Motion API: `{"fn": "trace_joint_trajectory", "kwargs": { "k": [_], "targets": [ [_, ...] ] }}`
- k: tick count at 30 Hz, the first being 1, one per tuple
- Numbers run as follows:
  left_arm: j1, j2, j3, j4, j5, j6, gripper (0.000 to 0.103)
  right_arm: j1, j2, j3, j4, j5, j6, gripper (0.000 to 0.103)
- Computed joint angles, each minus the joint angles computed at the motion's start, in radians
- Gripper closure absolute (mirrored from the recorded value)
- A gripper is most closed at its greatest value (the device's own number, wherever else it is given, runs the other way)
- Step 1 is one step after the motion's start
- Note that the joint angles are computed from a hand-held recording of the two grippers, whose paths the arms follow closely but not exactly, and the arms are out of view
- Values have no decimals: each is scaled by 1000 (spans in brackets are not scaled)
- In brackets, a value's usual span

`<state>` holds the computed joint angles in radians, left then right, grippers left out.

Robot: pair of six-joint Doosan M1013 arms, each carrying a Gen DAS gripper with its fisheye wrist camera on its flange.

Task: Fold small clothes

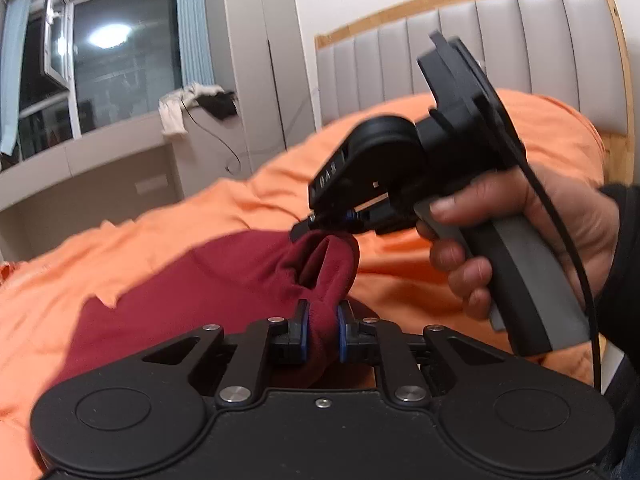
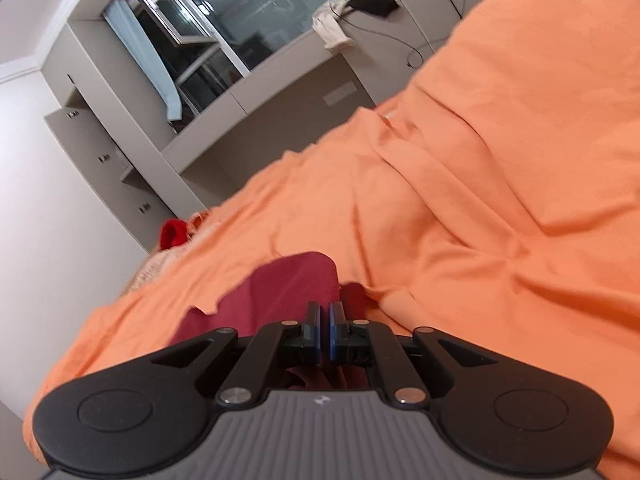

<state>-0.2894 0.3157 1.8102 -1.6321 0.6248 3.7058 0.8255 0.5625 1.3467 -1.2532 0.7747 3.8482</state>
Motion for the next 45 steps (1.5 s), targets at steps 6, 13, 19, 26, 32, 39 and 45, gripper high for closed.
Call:
{"fn": "trace_joint_trajectory", "kwargs": {
  "k": [6, 13, 19, 26, 32, 39, 45],
  "targets": [
    [7, 18, -20, 73, 29, -109, 74, -4, 3, 2, 65, -17, -55, 88],
    [60, 48, -106, 268, 224, -400, 36, 16, 22, -45, 105, 121, -184, 45],
    [112, 43, -132, 243, 267, -561, 8, 19, 8, -22, 66, 104, -138, 17],
    [138, 38, -141, 160, 43, -593, 1, 24, 2, -11, 45, 20, -168, 0],
    [163, 84, -209, 306, 7, -812, 1, 23, 18, -48, 165, -6, -360, 0],
    [181, 135, -237, 419, 61, -870, 0, 24, 40, -77, 302, 22, -529, 0],
    [195, 164, -225, 340, 107, -809, 0, 15, 25, -41, 297, -39, -485, 0]
  ]
}}
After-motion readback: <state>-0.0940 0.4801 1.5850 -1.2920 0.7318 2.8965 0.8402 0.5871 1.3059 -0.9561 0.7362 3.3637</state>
